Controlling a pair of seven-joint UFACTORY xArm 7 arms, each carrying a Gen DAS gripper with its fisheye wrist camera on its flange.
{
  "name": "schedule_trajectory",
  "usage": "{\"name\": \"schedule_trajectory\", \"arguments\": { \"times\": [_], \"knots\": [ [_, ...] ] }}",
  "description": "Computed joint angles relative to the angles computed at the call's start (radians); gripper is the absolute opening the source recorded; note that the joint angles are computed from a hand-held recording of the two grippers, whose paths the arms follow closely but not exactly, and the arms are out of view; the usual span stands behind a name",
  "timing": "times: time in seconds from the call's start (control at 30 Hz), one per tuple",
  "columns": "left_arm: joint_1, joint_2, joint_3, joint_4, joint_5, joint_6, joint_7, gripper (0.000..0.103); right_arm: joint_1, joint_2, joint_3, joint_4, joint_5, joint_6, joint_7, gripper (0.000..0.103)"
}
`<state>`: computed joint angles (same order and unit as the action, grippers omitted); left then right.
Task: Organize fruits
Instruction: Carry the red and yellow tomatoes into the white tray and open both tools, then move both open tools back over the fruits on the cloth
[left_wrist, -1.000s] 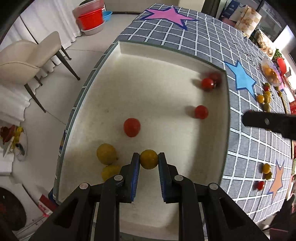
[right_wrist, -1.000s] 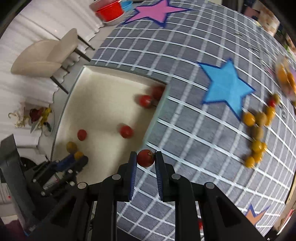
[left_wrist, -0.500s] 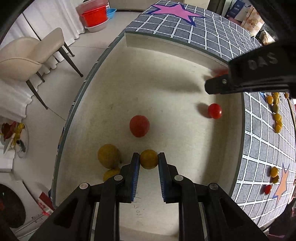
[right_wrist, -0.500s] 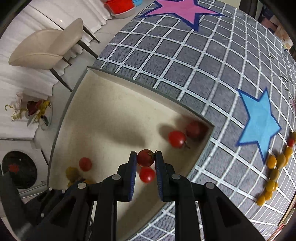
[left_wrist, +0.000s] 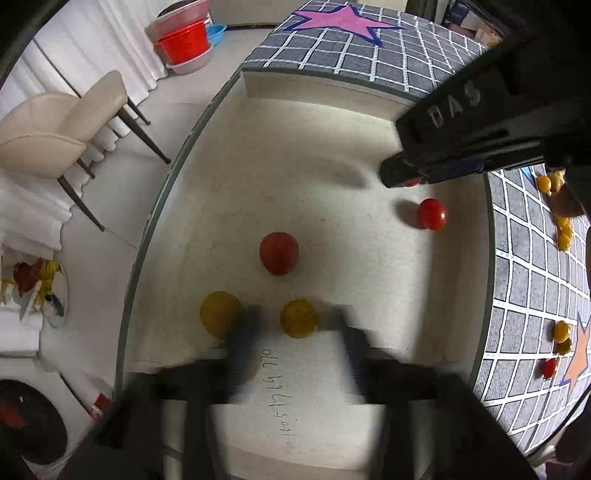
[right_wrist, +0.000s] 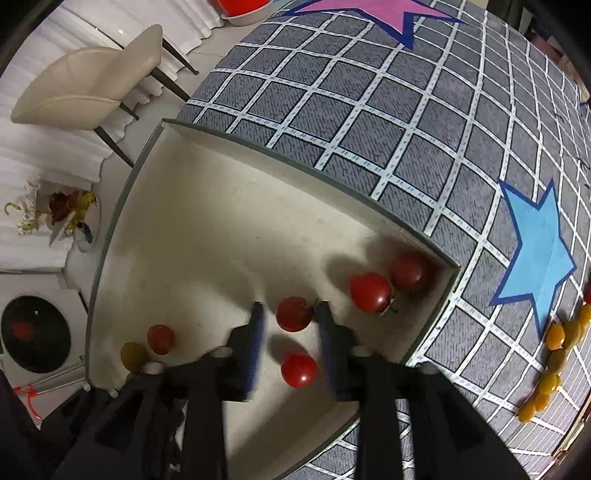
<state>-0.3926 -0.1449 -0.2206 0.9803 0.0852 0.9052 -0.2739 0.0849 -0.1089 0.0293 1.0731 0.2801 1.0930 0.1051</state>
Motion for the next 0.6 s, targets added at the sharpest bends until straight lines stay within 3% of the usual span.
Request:
{"name": "schedule_trajectory", "arguments": {
  "times": [0.03, 0.2, 0.37, 0.6],
  "knots": [
    [0.000, -0.014, -0.008, -0.011, 0.031, -0.019, -0.022, 0.079, -0.004, -0.007, -0.006, -0.004, 0.005, -0.005, -0.007, 0.060],
    [-0.006, -0.008, -0.007, 0.003, 0.038, 0.009, 0.019, 0.079, -0.014, -0.066, -0.023, -0.033, 0.055, -0.025, -0.024, 0.083],
    [-0.012, -0.013, -0.008, 0.031, 0.029, 0.039, 0.061, 0.079, -0.032, -0.146, -0.049, -0.065, 0.097, -0.047, -0.018, 0.088],
    [-0.039, 0.015, -0.030, 0.112, 0.032, 0.061, 0.114, 0.079, -0.103, -0.343, -0.094, -0.183, 0.013, -0.010, 0.060, 0.088]
  ]
}}
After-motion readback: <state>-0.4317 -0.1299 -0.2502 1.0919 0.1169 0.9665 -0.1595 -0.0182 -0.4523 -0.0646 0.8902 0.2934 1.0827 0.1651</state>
